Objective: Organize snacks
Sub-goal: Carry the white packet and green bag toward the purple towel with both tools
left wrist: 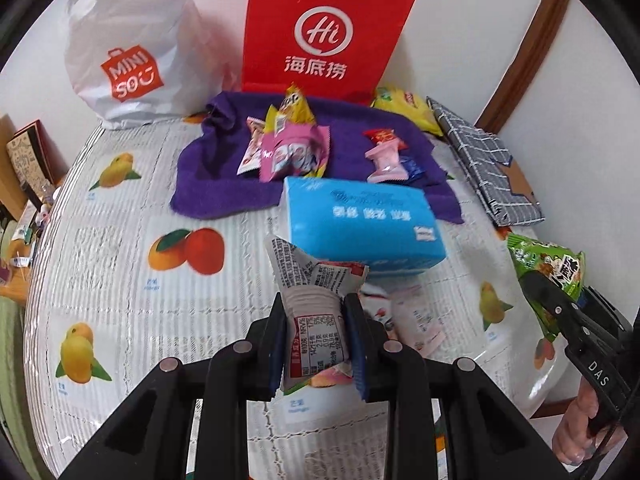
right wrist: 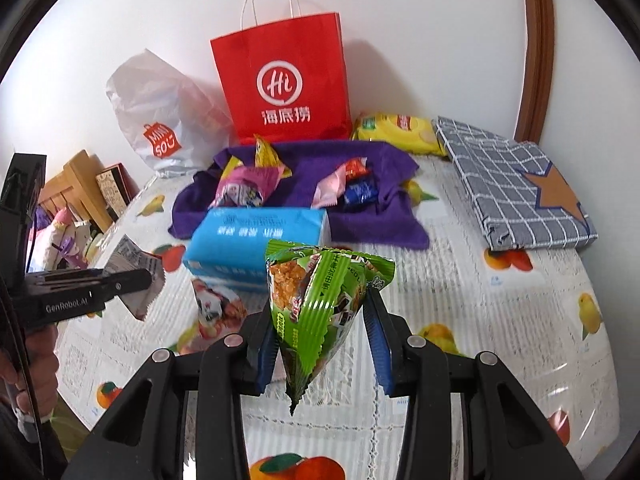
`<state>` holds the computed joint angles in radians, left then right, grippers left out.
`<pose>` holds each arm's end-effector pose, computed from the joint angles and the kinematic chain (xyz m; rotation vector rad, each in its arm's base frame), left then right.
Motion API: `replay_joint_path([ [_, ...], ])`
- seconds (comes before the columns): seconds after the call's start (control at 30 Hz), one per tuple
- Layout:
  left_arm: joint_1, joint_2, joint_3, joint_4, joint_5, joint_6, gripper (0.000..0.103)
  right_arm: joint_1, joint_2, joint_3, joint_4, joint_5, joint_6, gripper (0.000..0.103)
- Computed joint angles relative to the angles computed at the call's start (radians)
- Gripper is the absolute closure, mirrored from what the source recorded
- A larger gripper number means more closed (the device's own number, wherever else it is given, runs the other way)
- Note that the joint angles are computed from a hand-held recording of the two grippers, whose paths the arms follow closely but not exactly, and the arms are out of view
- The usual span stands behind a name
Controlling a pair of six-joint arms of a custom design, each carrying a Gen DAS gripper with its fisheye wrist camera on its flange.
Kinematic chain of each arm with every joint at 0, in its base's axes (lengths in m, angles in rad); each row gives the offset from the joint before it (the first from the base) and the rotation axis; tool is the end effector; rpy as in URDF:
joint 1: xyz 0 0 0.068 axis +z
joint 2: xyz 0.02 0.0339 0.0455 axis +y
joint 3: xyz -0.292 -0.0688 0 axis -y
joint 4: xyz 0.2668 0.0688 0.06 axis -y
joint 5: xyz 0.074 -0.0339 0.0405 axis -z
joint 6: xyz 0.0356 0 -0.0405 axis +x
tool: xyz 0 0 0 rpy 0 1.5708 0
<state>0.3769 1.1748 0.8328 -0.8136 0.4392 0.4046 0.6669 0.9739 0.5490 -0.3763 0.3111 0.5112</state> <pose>0.2117 0.0675 0.2528 0.1569 2.5755 -0.3251 0.1629 0.1144 0.2222 -0.0337 2.3338 0.2204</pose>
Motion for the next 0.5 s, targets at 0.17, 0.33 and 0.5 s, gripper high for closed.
replay_joint_path([
  [0.17, -0.037, 0.0, 0.044, -0.005, -0.006, -0.03, 0.077, -0.01, 0.011, 0.046, -0.012, 0.004, -0.02, 0.064],
  [0.33, -0.056, 0.015, 0.092, -0.004, -0.012, -0.053, 0.077, -0.033, 0.027, 0.086, -0.001, -0.001, -0.035, 0.064],
  [0.5, -0.075, 0.046, 0.142, 0.002, -0.02, -0.078, 0.077, -0.068, 0.06, 0.129, 0.012, -0.026, -0.066, 0.064],
])
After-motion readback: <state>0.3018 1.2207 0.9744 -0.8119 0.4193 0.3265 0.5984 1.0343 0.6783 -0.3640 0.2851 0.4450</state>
